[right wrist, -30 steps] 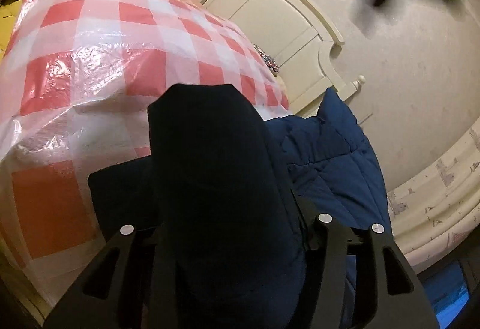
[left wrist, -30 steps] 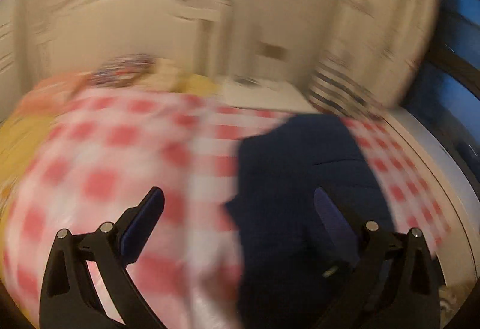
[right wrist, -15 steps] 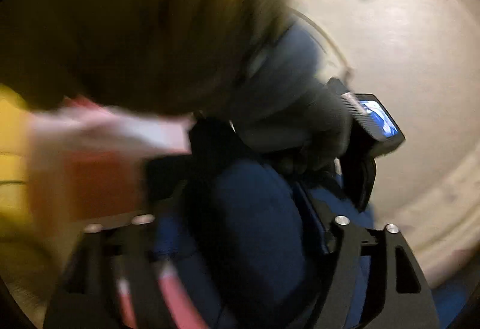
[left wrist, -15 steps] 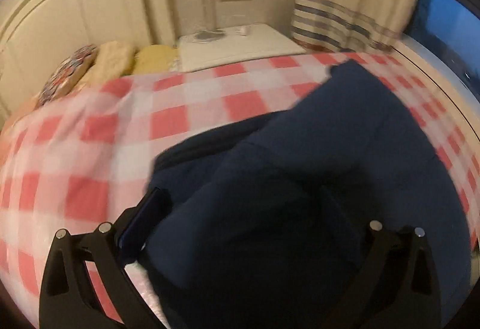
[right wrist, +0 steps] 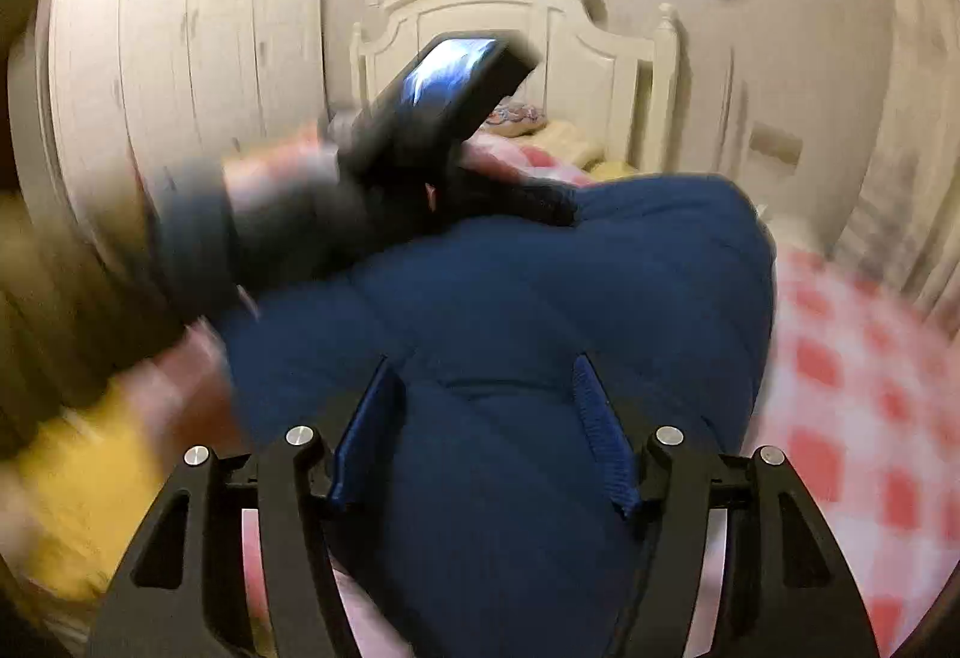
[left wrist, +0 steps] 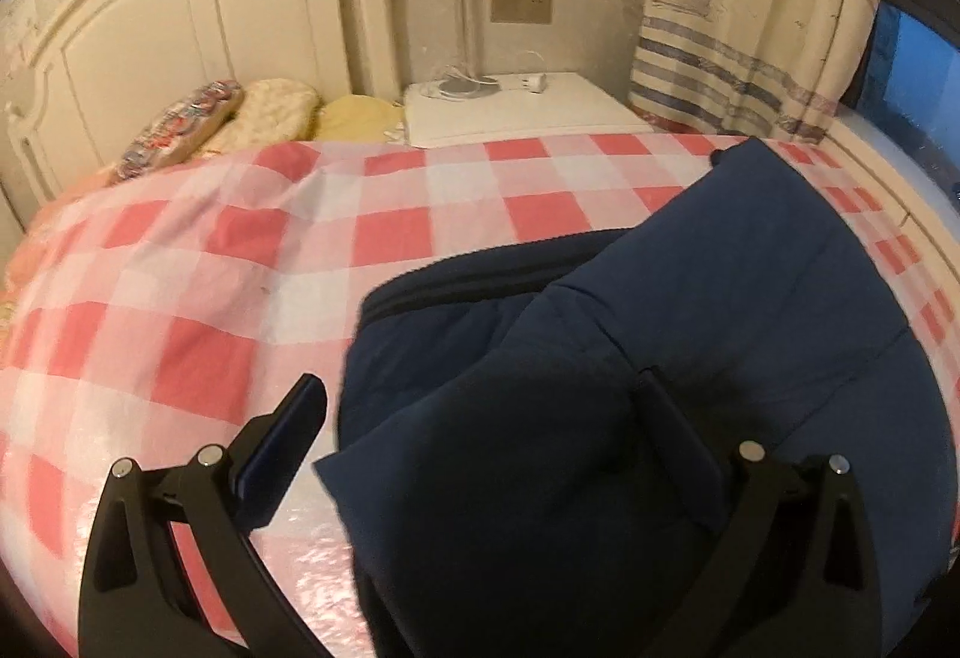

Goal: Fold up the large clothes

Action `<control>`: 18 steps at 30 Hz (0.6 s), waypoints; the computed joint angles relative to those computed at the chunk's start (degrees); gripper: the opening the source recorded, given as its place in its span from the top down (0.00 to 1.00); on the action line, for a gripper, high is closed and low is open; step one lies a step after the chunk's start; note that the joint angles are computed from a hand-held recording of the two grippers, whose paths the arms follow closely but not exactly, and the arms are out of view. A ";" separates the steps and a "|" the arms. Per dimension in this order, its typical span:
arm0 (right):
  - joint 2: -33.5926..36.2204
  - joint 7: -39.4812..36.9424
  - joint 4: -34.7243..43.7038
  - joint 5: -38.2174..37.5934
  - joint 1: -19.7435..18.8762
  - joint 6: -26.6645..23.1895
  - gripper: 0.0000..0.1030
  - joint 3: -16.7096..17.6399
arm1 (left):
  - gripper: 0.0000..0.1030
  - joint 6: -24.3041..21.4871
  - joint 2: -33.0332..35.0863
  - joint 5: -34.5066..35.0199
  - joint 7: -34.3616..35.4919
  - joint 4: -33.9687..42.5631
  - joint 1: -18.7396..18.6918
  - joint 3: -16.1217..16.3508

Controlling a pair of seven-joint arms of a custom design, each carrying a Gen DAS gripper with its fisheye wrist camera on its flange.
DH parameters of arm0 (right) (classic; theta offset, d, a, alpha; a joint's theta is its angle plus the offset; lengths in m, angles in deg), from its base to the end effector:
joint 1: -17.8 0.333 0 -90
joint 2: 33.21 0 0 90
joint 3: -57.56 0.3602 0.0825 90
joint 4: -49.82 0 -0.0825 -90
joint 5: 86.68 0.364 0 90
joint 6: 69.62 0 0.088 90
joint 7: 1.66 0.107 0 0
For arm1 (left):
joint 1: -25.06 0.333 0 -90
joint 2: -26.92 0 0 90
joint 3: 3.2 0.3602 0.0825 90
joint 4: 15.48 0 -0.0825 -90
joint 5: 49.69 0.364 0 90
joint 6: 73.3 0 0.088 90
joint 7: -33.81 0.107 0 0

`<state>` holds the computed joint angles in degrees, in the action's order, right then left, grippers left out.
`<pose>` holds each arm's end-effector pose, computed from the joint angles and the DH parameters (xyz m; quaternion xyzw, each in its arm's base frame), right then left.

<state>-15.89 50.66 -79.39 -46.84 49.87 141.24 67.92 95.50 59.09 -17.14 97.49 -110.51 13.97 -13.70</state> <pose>0.4784 0.3123 0.4085 -0.7590 0.4241 -0.3135 0.3817 0.6780 -0.2757 0.4184 -0.5253 0.7659 -0.2906 0.2303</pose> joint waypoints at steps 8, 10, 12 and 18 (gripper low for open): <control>0.56 -2.36 1.93 1.79 0.95 -3.73 0.40 -1.36 | 0.02 -0.88 -10.63 10.40 -15.95 -3.66 -5.80 6.12; 0.75 -3.90 2.19 3.37 2.02 -3.49 0.40 -2.02 | 0.02 -1.57 -11.16 13.63 -18.24 -3.20 -7.32 6.52; 0.99 -3.52 2.09 2.99 1.59 -2.96 0.40 -1.33 | 0.02 -4.69 -9.54 18.68 -21.07 -1.66 -9.95 7.66; -0.98 3.69 -3.51 -7.36 -3.84 -1.32 0.40 2.98 | 0.02 -3.06 -4.44 13.09 -26.67 -2.83 -6.34 6.61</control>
<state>-16.86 54.36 -82.90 -54.20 46.03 139.92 70.90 92.44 54.65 -4.05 70.82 -113.34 7.63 -7.09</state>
